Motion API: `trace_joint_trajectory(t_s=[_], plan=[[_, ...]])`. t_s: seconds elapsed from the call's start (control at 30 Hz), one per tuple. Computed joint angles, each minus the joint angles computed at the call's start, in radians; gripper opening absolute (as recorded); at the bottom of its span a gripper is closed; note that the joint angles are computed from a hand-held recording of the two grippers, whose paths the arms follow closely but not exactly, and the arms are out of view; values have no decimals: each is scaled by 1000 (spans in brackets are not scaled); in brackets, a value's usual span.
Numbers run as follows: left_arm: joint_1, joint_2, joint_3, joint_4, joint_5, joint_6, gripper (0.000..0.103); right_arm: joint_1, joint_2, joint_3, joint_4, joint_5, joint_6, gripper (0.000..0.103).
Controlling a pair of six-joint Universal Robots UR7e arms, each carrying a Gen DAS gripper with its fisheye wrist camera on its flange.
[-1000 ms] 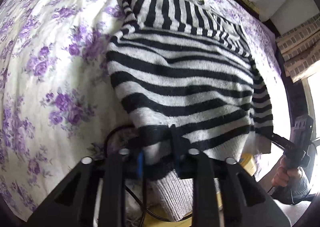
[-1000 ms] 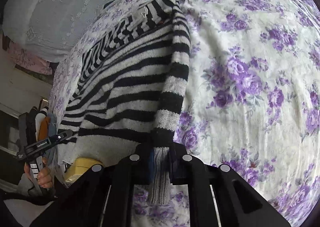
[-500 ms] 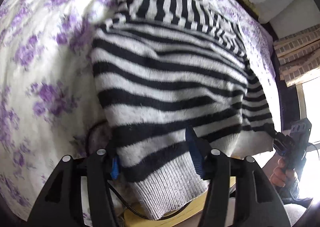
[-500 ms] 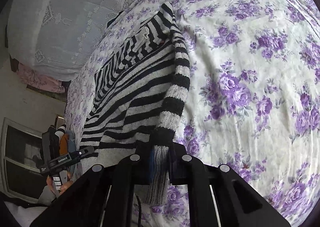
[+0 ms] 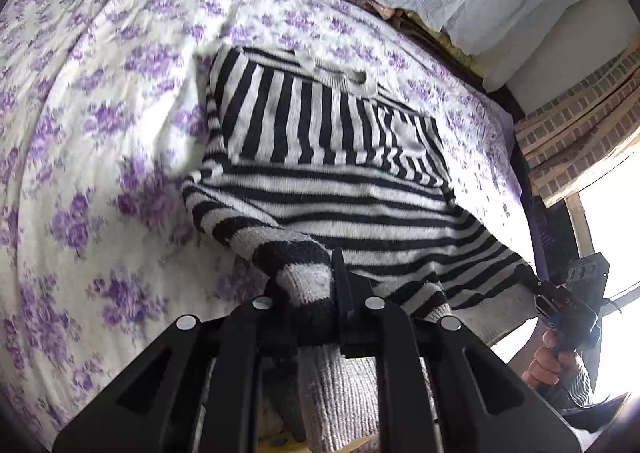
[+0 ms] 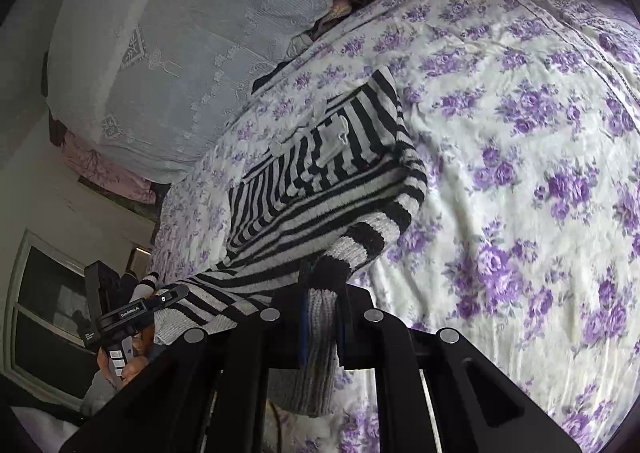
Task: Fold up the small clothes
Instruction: 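Lift the hem with both grippers and fold it toward the collar, then lay the held hem down beside the grey collar with both grippers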
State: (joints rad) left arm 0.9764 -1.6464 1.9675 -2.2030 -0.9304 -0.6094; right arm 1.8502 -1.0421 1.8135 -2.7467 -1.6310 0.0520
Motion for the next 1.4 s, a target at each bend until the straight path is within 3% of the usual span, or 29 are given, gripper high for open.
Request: trace_joint_trajectory(t_s=[0.73,1.4], plan=[[1,109,-135,-17,114,94,12,21,100,-156,-28,11,-38,11],[36,242,-260,-42,219,174,12,14,259,-418,77,19,-54,11]])
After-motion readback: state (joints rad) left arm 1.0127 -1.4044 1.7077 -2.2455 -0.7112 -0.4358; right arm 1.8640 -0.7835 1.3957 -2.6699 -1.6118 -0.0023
